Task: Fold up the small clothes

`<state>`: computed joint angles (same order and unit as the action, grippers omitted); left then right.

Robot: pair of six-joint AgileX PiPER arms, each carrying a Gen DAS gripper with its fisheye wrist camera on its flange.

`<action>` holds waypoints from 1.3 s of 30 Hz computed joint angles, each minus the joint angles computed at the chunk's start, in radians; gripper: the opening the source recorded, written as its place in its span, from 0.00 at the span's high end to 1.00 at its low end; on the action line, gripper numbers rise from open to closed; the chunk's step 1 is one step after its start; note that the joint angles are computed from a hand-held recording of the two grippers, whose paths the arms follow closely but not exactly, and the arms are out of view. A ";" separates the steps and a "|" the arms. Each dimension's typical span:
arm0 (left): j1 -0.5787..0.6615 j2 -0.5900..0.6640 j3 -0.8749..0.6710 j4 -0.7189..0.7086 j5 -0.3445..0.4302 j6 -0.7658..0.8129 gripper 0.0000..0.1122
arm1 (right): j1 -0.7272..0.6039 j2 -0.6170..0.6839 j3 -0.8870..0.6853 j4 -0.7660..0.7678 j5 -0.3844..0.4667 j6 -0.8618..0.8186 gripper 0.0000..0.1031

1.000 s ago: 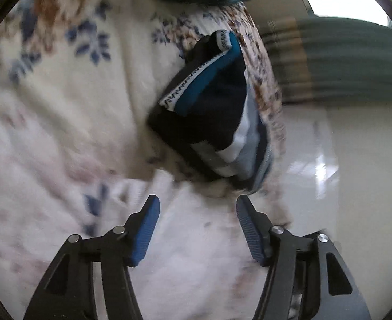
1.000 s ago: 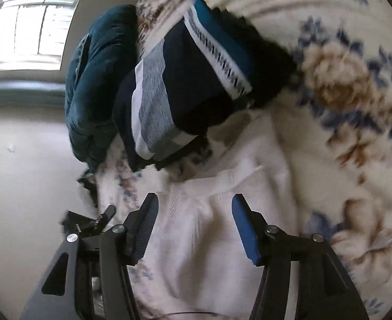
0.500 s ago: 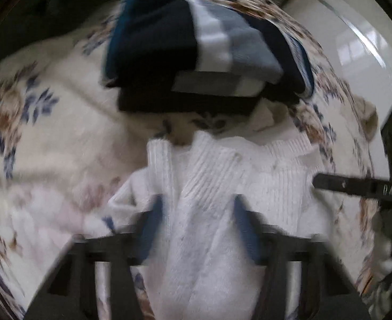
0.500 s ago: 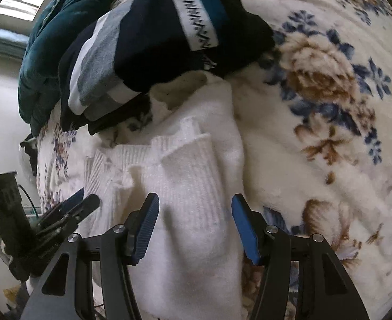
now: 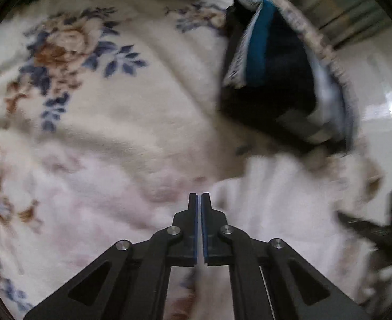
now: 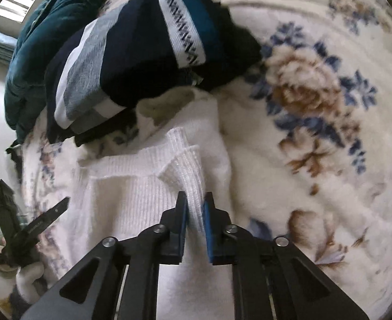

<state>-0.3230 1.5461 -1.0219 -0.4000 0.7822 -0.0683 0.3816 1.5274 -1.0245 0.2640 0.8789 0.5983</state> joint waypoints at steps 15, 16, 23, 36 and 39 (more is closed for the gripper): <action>-0.275 0.184 -0.241 0.224 0.011 -0.024 0.96 | -0.016 0.018 -0.015 -0.001 -0.013 -0.034 0.91; -0.240 0.143 -0.214 0.181 -0.003 -0.013 0.97 | -0.001 0.006 -0.018 -0.037 -0.016 -0.007 0.91; -0.068 0.133 -0.133 0.026 -0.023 0.054 0.96 | 0.002 -0.014 -0.020 -0.064 -0.052 0.031 0.93; 0.110 0.117 -0.099 -0.362 0.160 0.274 0.58 | -0.145 0.081 -0.067 0.208 0.055 -0.222 0.47; 0.140 0.009 0.032 -0.411 0.164 0.311 0.51 | -0.155 -0.004 0.023 0.240 0.086 -0.220 0.46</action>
<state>-0.1826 1.5548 -0.9903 -0.8112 0.9458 0.2429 0.2262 1.5231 -1.0016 0.5042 0.9648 0.3781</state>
